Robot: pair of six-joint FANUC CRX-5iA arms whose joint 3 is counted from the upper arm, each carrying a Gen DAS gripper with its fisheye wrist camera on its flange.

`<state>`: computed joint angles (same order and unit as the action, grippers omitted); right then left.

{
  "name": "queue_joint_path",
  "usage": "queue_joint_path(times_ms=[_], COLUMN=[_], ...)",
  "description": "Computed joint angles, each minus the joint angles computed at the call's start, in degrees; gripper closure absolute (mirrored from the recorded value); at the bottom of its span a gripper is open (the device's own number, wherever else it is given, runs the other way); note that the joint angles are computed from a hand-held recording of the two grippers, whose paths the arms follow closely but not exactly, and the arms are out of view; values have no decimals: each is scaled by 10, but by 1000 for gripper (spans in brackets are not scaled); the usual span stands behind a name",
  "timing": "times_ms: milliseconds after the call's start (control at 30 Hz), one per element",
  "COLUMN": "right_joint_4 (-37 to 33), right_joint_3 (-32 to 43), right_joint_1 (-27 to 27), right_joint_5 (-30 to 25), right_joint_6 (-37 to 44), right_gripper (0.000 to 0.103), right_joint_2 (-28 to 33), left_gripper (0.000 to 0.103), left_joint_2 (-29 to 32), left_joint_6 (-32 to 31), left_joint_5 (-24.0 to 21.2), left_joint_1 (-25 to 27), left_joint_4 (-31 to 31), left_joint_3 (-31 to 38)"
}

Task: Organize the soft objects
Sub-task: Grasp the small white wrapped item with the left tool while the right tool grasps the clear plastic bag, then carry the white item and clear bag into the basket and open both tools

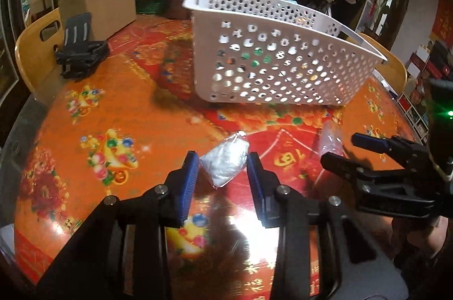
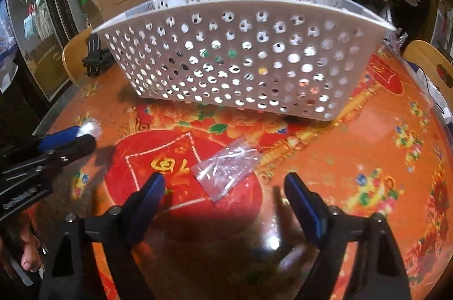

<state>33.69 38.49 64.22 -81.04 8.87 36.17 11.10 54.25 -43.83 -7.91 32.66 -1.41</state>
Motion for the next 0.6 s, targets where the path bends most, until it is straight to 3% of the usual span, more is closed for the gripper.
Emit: queue_joint_path(times_ms=[300, 467, 600], right_joint_4=[-15, -13, -2], right_joint_3=[77, 76, 23], right_joint_1=[-10, -10, 0], right_joint_5=[-43, -42, -19], right_joint_6=[45, 42, 14], right_gripper=[52, 53, 54], right_joint_2=[50, 50, 16], left_gripper=[70, 70, 70], left_joint_2=[7, 9, 4], left_joint_6=[-17, -24, -32], left_joint_5=[2, 3, 8], left_joint_1=[12, 13, 13], left_joint_4=[26, 36, 41], left_joint_3=[-12, -17, -24])
